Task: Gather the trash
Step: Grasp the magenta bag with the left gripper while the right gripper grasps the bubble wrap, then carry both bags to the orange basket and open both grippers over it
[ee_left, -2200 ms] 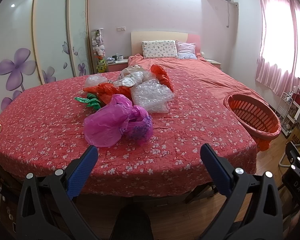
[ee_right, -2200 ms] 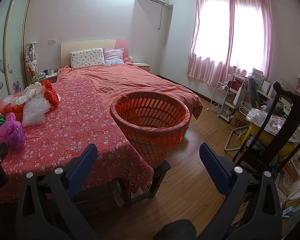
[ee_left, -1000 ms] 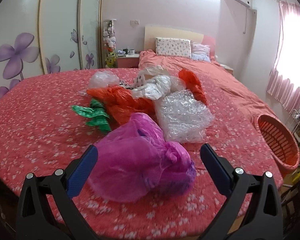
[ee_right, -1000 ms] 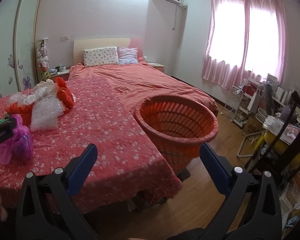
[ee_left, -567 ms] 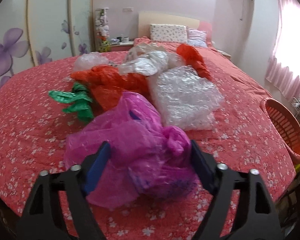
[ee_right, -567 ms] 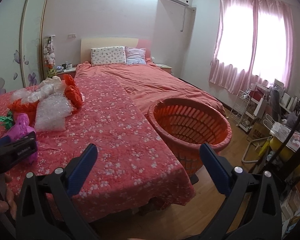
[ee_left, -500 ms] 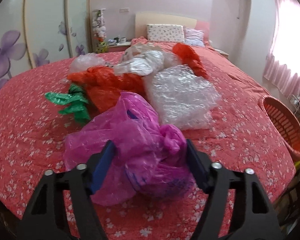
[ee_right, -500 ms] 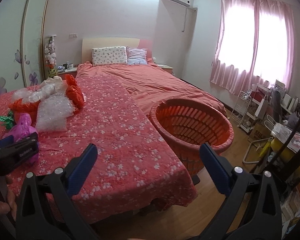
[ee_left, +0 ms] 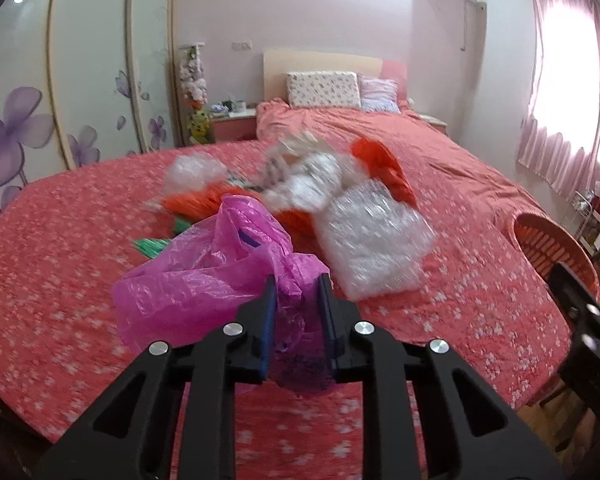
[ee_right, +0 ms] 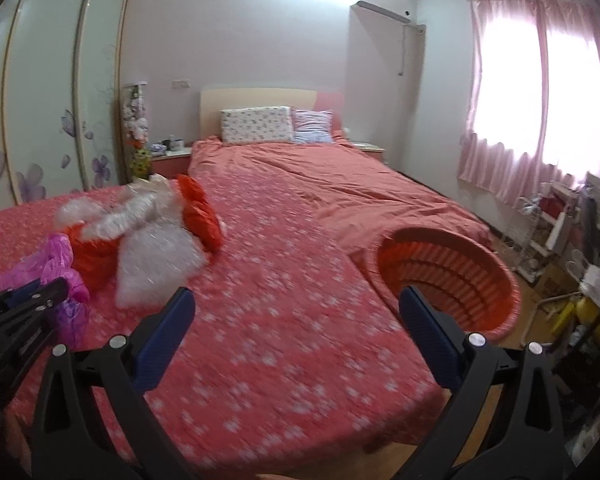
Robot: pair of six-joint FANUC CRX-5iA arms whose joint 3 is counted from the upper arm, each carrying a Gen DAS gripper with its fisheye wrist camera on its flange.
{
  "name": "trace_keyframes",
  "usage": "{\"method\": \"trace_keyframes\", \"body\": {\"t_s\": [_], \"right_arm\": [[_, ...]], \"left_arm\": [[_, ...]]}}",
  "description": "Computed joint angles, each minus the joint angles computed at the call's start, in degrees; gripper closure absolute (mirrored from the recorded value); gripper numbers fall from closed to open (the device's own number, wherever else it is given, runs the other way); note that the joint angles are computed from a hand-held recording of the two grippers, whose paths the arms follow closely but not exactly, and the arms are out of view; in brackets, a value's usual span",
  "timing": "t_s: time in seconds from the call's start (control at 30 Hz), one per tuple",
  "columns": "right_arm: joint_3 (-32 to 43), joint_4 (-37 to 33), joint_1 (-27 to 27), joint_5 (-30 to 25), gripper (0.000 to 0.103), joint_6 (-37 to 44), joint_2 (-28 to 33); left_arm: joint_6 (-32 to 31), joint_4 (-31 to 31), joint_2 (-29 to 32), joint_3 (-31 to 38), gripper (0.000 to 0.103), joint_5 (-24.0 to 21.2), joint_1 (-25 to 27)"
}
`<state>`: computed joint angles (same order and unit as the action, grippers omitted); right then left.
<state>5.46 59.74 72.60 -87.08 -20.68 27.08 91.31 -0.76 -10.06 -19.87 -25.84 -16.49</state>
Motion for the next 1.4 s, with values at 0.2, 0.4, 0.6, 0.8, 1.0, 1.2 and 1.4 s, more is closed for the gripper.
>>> {"method": "trace_keyframes", "body": {"t_s": [0.2, 0.4, 0.6, 0.8, 1.0, 1.2, 1.4], "right_arm": [[2.57, 1.39, -4.37, 10.72, 0.004, 2.31, 1.14], [9.02, -0.12, -8.08, 19.04, 0.021, 8.3, 5.72], [18.13, -4.81, -10.4, 19.88, 0.03, 16.16, 11.69], [23.81, -11.07, -11.33, 18.27, 0.047, 24.25, 15.07], [18.54, -11.33, -11.52, 22.72, 0.09, 23.2, 11.98], [8.48, -1.37, -10.12, 23.19, 0.093, 14.49, 6.23], [-0.7, 5.23, -8.78, 21.92, 0.094, 5.71, -0.27]], "left_arm": [[2.99, -1.88, -1.01, 2.05, 0.083, -0.34, 2.78], [6.22, -4.37, -0.13, 4.57, 0.083, -0.77, 4.77], [5.99, -3.33, 0.98, 5.3, 0.083, -0.56, 6.45], [3.72, -1.11, 2.12, 4.99, 0.083, -0.12, 7.08], [1.97, 1.19, 3.04, 5.12, 0.083, 0.22, 7.07], [0.07, 3.11, 3.25, 4.75, 0.083, 1.09, 6.24], [-2.49, 5.46, 3.82, 4.69, 0.083, 2.1, 4.45]]}}
